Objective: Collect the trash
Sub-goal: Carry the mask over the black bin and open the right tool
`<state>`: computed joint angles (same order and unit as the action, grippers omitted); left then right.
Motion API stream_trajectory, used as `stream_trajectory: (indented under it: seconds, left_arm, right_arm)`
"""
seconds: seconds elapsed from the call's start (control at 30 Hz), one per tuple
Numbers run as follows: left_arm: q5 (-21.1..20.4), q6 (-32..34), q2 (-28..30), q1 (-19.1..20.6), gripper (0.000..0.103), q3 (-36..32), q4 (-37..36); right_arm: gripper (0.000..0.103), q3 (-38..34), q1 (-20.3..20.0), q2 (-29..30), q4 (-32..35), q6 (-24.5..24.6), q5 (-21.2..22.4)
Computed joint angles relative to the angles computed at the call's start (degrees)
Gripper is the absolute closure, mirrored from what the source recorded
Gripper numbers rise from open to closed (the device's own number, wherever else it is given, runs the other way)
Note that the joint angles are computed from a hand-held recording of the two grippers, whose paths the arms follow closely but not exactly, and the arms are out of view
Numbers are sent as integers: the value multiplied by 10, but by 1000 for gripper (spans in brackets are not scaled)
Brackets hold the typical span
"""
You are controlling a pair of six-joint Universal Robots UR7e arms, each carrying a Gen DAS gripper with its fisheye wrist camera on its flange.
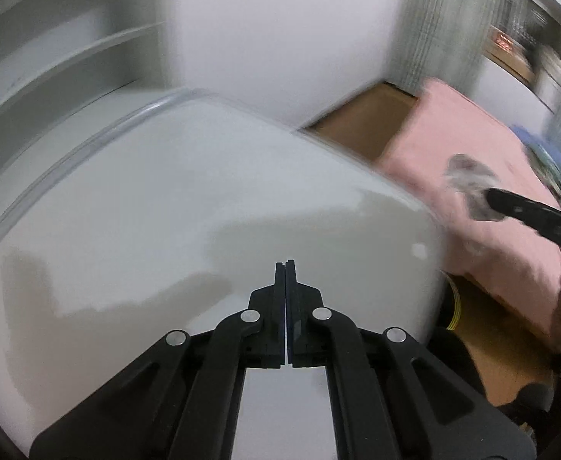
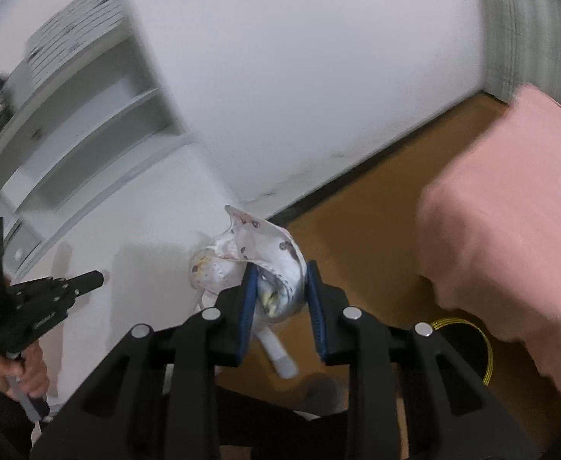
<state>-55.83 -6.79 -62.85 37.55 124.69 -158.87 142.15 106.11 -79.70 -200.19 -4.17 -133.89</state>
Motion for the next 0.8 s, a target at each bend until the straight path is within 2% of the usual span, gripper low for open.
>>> stream_trajectory:
  seconds: [0.1,0.2,0.3,0.37,0.47,0.5,0.57,0.67,0.8]
  left_arm:
    - [-42,24,71,-36,103,-29,-23]
    - [-83,49,152,-65,103,-69,-47]
    - [-116,80,237,-75,103,-126,-54]
    - [-129,97,293,-78,103,-172,-44]
    - [-137,116,353,-70,103,-232,-19]
    - [-149,119,369,-68,103,-247,-9]
    - [-165,125,382,-65,103,-251,-8]
    - [-170,140,395,-60,103,-257,0]
    - [-185,123,402,-49,103,-275,29]
  right_arm:
    - [77,47,-42,-52,-39,-6,-34]
    - [77,87,-110,-102,-62,-12,-30]
    - [77,119,-203,-150,-63,-23,-2]
    - [77,132,-259,-159,-74,-32,12]
    - [77,151,-365,-199,-43,-33,73]
    - [77,153,-392,-204,-32,-33,88]
    - [77,151,-423,-195,-34,-36,101]
    - [77,154,-470,-193,-32,-50,127]
    - [76,160,-532,-195,-15,-62,174]
